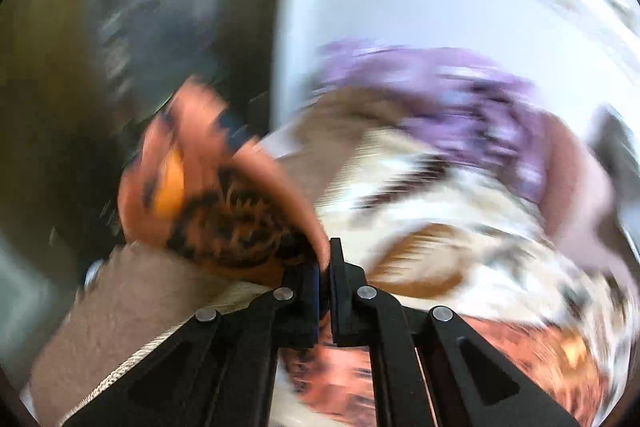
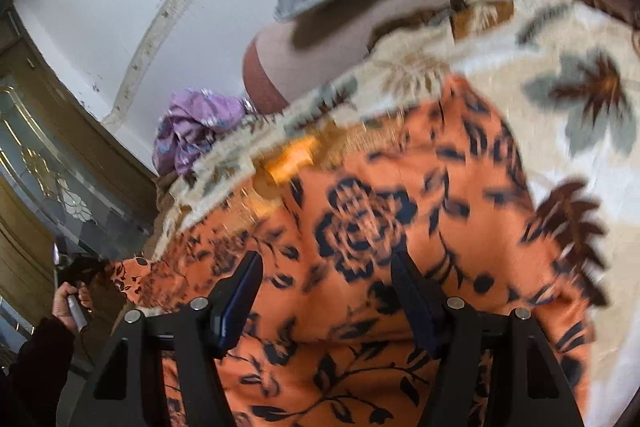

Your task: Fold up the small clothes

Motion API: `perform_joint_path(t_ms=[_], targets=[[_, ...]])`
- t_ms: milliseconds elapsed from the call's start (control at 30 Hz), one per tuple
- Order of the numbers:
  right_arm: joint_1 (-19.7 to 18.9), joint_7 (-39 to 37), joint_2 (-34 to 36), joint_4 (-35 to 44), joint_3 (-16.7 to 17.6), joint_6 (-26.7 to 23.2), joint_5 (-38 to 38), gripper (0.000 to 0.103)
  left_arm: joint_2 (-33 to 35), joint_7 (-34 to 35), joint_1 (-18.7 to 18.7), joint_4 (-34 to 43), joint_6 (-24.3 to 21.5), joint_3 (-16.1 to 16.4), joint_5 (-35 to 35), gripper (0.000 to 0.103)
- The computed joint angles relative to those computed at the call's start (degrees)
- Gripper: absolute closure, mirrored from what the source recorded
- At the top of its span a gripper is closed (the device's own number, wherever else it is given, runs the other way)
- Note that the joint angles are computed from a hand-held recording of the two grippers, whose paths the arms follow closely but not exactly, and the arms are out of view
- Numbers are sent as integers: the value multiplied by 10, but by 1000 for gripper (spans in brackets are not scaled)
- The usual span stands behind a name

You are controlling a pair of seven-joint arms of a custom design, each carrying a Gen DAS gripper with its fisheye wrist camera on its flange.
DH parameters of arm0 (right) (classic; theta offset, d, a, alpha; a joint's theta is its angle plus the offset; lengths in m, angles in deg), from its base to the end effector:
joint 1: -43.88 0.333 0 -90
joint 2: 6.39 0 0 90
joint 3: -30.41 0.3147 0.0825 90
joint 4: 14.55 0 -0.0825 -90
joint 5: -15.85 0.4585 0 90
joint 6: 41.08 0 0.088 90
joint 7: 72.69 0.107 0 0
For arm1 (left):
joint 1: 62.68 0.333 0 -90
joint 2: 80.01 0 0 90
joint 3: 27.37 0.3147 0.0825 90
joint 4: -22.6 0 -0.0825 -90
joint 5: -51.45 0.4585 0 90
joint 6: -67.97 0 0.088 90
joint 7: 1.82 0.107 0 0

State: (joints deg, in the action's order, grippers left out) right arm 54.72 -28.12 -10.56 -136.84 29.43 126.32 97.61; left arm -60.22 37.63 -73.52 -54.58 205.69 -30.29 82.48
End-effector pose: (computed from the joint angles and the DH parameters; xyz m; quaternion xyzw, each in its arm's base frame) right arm 0.6174 0.0444 0.4591 -0.5003 0.7024 -0.0987 0.4966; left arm 0.7658 -0.1766 0.6050 -0.7564 0.5115 -0.2767 0.2993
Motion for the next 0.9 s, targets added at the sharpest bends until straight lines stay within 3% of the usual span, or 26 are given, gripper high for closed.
perform_joint_path(t_ms=[133,267,400,467,533,600,633,733,767,900], targets=[[-3,-36,-49,-11,-15,33,43,33,34,118,-54,76,-1,-42,10,100],[-13,-53,-82,-24,-37,49,105,33,107,228,-115,190,-35,-71,-29,100],[-34,-40,-97,-30,-47,32,125,33,214,341,-188,338,-120,-94,-74,99],[-41,-31,-100,-34,-46,32,121,32,222,384,-211,342,-154,-104,-98,89],[-44,-18,-99,-36,-45,31,110,29,191,408,-216,278,-137,-108,-120,67],[-45,18,-98,-41,-46,14,70,27,142,385,-206,195,-91,-95,-140,41],[-44,38,-97,-44,-45,9,44,27,120,371,-198,162,-74,-91,-151,38],[-39,103,-81,-42,-37,10,-54,27,50,279,-187,52,-26,-60,-130,36],[-43,157,-73,-42,-29,3,-129,27,35,231,-189,27,-24,-42,-97,35],[-33,239,-40,-28,-30,-41,-246,27,14,81,-178,-28,-44,-11,-16,35]])
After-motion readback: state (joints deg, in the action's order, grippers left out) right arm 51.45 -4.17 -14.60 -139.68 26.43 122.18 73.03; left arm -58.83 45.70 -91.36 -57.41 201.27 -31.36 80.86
